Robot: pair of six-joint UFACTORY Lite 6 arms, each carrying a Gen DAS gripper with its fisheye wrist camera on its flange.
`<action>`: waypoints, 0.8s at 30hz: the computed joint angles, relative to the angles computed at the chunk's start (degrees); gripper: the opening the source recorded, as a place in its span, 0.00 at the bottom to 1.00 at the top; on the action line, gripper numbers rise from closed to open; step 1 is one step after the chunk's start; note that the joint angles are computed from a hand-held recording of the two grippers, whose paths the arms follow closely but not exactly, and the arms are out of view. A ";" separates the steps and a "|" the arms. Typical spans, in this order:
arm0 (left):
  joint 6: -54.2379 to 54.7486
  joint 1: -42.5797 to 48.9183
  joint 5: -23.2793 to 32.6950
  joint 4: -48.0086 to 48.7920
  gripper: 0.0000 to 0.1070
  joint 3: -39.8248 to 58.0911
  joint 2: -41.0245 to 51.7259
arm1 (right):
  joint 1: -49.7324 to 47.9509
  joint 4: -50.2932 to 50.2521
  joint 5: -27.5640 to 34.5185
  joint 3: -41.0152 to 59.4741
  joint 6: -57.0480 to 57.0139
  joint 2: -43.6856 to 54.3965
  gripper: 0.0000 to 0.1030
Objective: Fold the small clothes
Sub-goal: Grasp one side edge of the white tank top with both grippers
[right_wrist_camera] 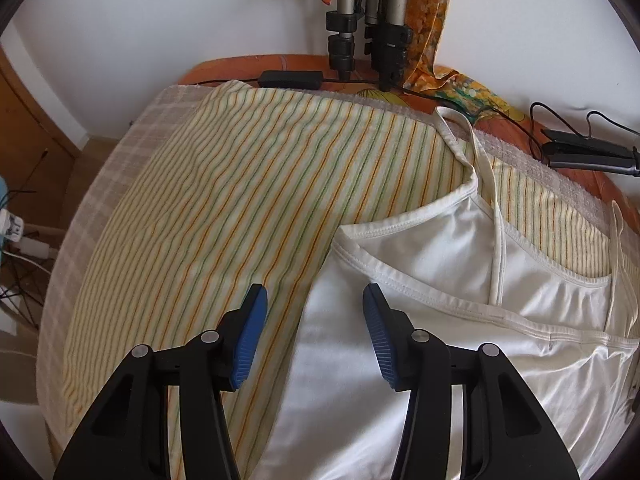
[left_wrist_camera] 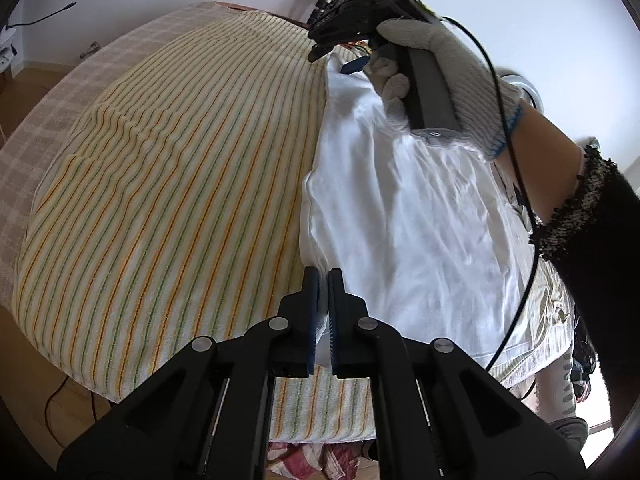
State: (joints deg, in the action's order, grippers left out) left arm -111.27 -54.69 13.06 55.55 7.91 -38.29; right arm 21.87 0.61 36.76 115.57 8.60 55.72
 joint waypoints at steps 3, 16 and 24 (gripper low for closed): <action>-2.20 -1.64 1.52 2.40 0.02 1.42 0.59 | 0.29 -1.50 3.01 6.00 0.70 4.02 0.47; -9.59 -9.79 7.36 8.43 0.02 2.84 0.50 | -1.14 -2.20 2.83 5.51 -0.35 3.25 0.02; -16.28 -18.17 11.76 14.79 0.01 8.77 7.63 | -9.45 13.97 -7.86 -17.36 -16.54 -13.56 0.02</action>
